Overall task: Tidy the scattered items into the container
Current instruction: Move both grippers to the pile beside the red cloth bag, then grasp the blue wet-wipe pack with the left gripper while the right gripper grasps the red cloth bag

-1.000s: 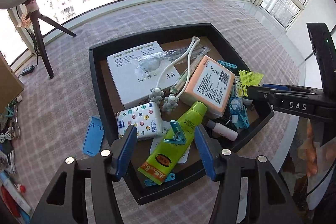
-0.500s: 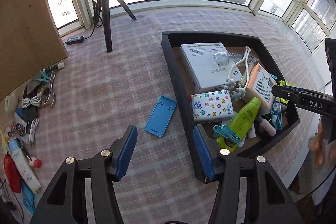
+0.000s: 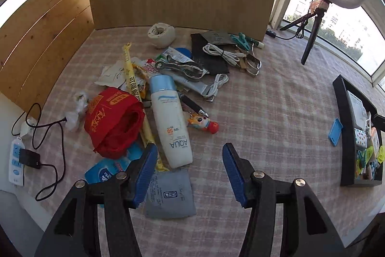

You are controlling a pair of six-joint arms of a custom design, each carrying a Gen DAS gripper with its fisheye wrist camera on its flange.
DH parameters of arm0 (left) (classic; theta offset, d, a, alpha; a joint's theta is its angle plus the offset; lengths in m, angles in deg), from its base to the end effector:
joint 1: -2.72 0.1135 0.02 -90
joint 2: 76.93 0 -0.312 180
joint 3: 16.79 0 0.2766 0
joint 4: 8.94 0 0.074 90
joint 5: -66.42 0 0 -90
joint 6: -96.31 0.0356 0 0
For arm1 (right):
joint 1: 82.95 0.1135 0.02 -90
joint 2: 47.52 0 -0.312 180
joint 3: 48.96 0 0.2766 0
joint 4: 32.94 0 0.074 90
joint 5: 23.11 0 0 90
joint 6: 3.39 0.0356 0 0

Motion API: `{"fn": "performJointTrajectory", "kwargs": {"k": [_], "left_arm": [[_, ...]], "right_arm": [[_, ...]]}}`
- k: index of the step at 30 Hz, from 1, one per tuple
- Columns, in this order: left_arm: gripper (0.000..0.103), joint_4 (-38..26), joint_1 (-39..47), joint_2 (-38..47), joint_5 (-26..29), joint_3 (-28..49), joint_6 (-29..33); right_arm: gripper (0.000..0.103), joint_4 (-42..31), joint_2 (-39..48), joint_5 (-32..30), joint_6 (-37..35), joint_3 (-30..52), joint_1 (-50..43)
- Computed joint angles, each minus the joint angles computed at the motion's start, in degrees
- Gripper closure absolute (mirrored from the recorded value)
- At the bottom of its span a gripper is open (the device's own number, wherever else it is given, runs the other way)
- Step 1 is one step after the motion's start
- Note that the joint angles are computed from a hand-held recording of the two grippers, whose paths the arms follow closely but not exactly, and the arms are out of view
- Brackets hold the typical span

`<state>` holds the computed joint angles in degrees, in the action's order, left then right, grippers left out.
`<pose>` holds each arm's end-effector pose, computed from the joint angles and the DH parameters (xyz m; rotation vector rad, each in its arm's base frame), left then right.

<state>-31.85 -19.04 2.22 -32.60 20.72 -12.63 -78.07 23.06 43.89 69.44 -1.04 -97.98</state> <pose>0.2016 -0.0745 0.1376 0.0182 2.6721 -0.0122 0.2082 -0.0415 0.2023 -0.1546 2.6353 0.3720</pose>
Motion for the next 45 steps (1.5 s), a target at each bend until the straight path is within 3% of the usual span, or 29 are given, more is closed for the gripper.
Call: {"fn": "performJointTrajectory", "kwargs": {"k": [5, 8, 12, 17, 25, 35, 39, 41, 43, 45], "left_arm": [[0.049, 4.3, 21.0, -0.3, 6.3, -4.6, 10.6], [0.049, 7.4, 27.9, 2.3, 9.6, -5.3, 14.3], [0.049, 11.2, 31.1, 7.0, 11.8, -5.1, 16.8], [0.048, 14.6, 34.0, 12.2, 15.9, -4.0, 18.4], [0.048, 18.5, 37.0, 17.7, 21.1, -3.1, 19.1], [0.051, 20.8, 41.1, 22.0, 25.5, -2.7, 20.9], [0.068, 21.2, 41.8, 22.9, 26.6, -2.4, 21.6], [0.082, 21.6, 42.4, 24.0, 28.1, -2.1, 22.1], [0.088, 21.5, 42.7, 25.3, 29.1, -1.6, 22.7], [0.088, 22.3, 43.3, 25.9, 29.3, -1.6, 23.3]], "right_arm": [[0.045, 9.2, 5.5, 4.6, 15.1, 1.2, 25.0], [0.045, 13.4, 11.4, 7.9, 20.1, 4.4, 36.0], [0.045, 15.6, 19.6, 9.0, 22.8, 10.7, 45.7], [0.045, 15.3, 29.1, 12.7, 21.0, 19.3, 54.0], [0.045, 12.3, 41.6, 18.2, 14.1, 30.3, 59.2], [0.049, 12.5, 50.1, 16.8, 8.1, 38.1, 60.2], [0.049, 11.5, 52.9, 14.9, 6.5, 41.4, 59.9], [0.049, 10.8, 54.6, 12.4, 6.3, 43.0, 59.4], [0.048, 9.0, 56.3, 7.4, 6.9, 45.1, 58.3], [0.048, 6.9, 58.0, 3.7, 9.8, 47.8, 56.9]]}}
